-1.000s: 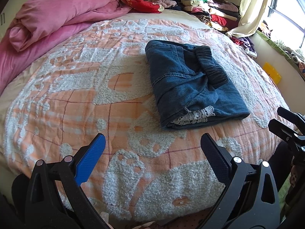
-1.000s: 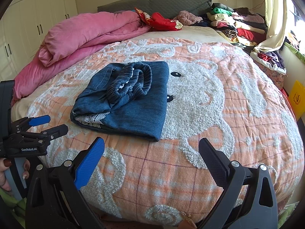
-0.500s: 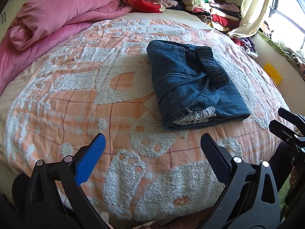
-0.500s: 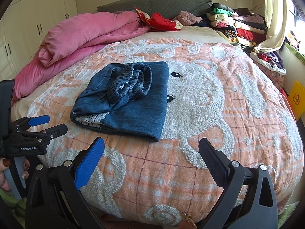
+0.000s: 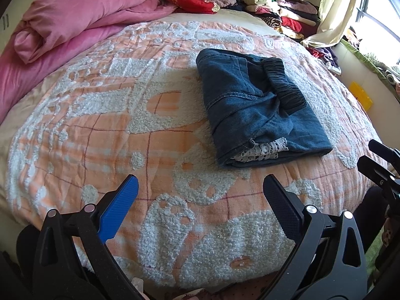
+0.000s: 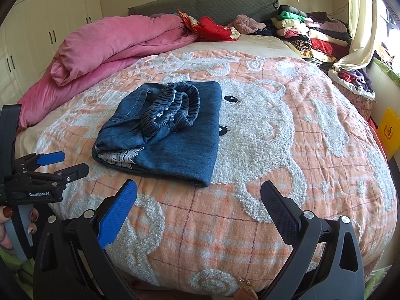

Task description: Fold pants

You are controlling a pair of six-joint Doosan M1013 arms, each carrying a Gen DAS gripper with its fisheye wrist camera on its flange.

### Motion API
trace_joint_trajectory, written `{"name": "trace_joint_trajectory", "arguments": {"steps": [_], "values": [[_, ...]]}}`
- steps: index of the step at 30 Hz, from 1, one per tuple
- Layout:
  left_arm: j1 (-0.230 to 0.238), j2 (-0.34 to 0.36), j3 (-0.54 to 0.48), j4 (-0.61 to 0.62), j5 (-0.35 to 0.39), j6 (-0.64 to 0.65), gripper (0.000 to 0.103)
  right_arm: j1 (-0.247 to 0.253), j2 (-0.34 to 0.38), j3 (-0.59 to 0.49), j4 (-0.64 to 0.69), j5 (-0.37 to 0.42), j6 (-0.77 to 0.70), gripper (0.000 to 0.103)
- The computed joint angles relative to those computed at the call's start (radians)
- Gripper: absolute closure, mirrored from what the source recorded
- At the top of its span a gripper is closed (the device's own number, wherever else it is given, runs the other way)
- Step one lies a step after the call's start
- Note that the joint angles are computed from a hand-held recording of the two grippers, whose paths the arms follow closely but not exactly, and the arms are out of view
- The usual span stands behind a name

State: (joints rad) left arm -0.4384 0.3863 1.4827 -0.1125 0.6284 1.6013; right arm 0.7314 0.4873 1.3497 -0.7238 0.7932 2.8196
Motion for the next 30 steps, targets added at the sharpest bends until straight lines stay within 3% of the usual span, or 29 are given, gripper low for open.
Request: {"name": "trace_joint_trajectory", "arguments": {"steps": [17,24,30], "values": [[-0.008,0.001,-0.005,0.08,0.006,-0.077,0.009,0.002,0.003,-0.009,-0.008,0.026,0.009,0.004],[-0.014,0.017,-0.027,0.271,0.038,-0.245,0.009,-0.006,0.0,-0.008,-0.011,0.042,0.01,0.004],[0.036,0.065,-0.102,0.318,0.068,-0.323,0.009,-0.045,-0.019,0.018,-0.009,0.044,0.047,0.004]]}}
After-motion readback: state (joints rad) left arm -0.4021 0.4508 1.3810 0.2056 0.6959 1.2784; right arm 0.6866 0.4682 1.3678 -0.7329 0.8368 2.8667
